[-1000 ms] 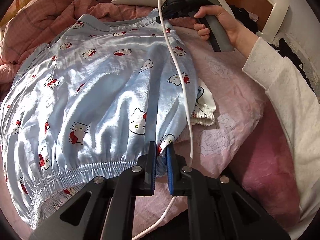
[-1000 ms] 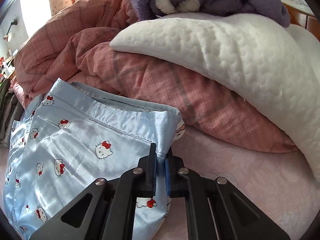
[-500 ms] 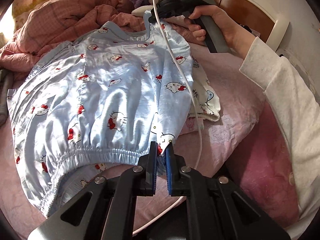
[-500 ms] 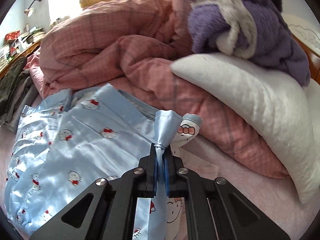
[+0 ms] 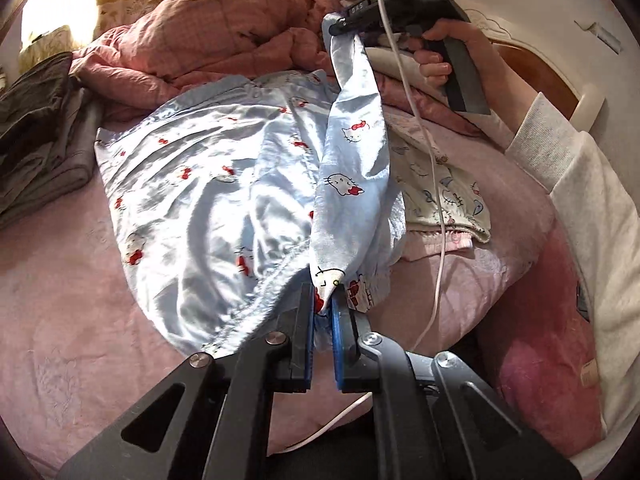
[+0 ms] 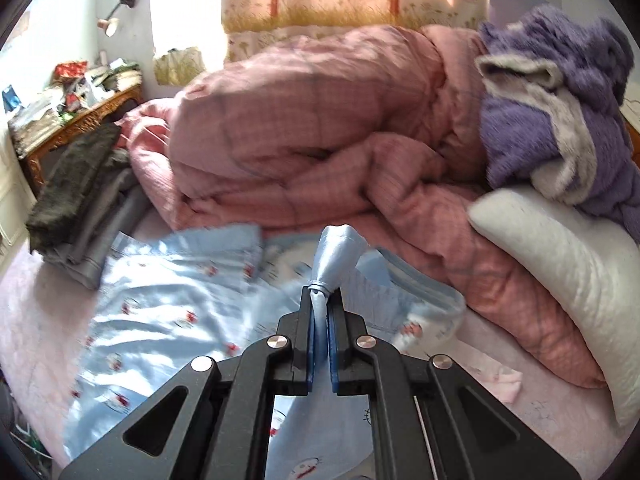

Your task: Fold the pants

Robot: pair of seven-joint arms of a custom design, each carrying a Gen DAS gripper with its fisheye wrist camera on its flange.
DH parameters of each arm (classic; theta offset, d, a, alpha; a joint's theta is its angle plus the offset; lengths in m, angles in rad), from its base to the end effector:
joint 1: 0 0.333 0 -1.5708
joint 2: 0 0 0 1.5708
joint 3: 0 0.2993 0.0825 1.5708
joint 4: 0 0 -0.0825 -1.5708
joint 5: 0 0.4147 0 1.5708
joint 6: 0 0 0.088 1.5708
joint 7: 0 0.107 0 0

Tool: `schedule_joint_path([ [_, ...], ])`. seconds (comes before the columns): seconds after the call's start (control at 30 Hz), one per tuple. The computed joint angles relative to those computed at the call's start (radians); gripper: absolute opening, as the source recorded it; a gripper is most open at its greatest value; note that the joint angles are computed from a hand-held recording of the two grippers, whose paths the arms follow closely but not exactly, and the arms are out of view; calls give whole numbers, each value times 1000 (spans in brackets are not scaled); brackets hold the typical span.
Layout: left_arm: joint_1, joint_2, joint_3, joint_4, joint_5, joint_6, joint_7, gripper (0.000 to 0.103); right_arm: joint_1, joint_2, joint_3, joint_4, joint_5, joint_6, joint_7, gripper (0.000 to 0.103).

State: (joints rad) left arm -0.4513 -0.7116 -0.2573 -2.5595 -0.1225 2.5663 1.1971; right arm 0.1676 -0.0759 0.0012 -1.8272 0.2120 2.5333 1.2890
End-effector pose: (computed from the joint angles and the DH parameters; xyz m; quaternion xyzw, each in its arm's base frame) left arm 0.3212 -0.2860 0.5470 -0.5728 0.7429 -0.3241 0.1218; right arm 0.6117 0.1019 0.6303 -0.7485 0.5369 -0.2234 0.3188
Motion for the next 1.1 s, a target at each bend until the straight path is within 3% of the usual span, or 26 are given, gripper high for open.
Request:
schedule_joint_path([
  [0.2, 5, -124, 28, -120, -15, 9, -23, 7, 49, 36, 39, 79, 44, 33, 22, 5],
  [0.47, -39, -207, 94, -266, -90, 55, -17, 7, 129, 198, 104, 274, 41, 1, 80, 5],
  [0.67, -53, -223, 112, -287, -105, 63, 30, 7, 190, 344, 154, 419, 59, -1, 104, 5],
  [0.87, -62, -240, 131, -309, -141, 80, 49, 7, 258, 508, 156, 576, 1, -40, 165, 5],
  [1.1, -83, -247, 162, -332, -199, 117, 72, 8, 273, 617, 171, 643, 5, -34, 182, 5],
])
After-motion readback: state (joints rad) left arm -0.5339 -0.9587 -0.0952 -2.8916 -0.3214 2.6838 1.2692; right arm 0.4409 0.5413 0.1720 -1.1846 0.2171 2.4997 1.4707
